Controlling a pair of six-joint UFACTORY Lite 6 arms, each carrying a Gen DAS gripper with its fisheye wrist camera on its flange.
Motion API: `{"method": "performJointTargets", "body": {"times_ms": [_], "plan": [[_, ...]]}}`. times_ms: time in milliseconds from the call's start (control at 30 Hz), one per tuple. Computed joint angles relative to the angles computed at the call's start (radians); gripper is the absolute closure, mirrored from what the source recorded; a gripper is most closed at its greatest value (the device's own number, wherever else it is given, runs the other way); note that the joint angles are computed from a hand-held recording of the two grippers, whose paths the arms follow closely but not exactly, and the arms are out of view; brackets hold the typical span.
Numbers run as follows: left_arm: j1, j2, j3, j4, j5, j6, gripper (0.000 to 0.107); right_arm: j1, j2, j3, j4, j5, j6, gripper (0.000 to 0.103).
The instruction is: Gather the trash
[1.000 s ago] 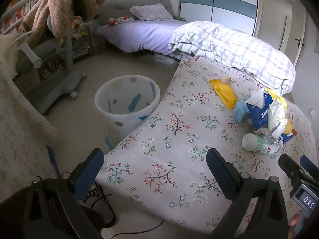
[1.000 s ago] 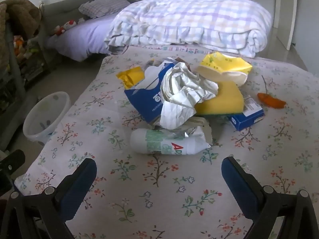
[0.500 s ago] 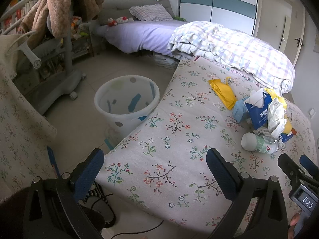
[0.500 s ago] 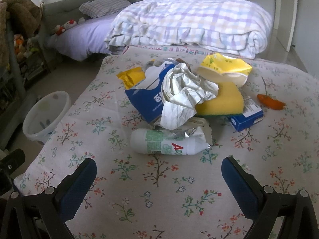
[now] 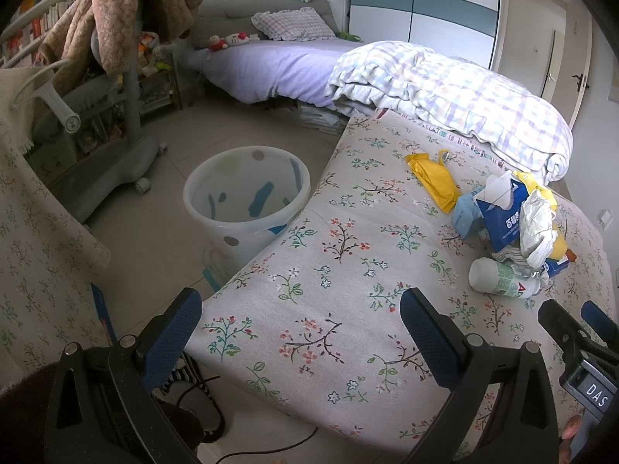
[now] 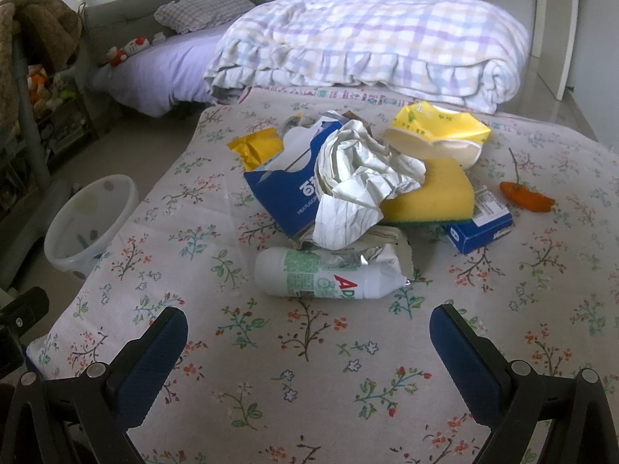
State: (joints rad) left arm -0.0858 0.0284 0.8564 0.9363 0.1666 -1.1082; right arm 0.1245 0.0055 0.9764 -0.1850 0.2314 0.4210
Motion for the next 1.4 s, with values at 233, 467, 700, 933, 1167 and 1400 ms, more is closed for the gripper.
{"method": "performJointTargets", "body": {"times_ms": [233, 467, 700, 933, 1167, 1400], "plan": [[-0.002, 0.000, -0.001, 0.008, 0.000, -0.010, 0.004, -0.004, 0.006, 0.008, 0.002, 0.006, -0.008, 0.000], [-0.004, 0.003, 0.003, -0.002, 0.004, -0.003, 0.004, -0.006, 0.004, 0.012, -0.015, 0.009, -0.003, 0.000], [-0.030, 0.003, 0.012, -0.026, 0.016, 0.022, 0.004, -0.012, -0.001, 0.012, 0.022, 0.012, -0.029, 0.000], [-0.063, 0.084, 0.131, -0.177, 0.068, 0.239, 0.004, -0.024, 0.030, 0.099, -0.181, 0.123, 0.087, 0.000], [-0.098, 0.192, 0.323, -0.571, 0.142, 0.694, 0.004, -0.159, 0.180, 0.356, 0.044, 0.350, -0.232, 0.000], [-0.143, 0.377, 0.585, -0.912, 0.282, 1.038, 0.004, -0.386, 0.490, 0.761, 0.385, 0.578, -0.566, 0.000]]}}
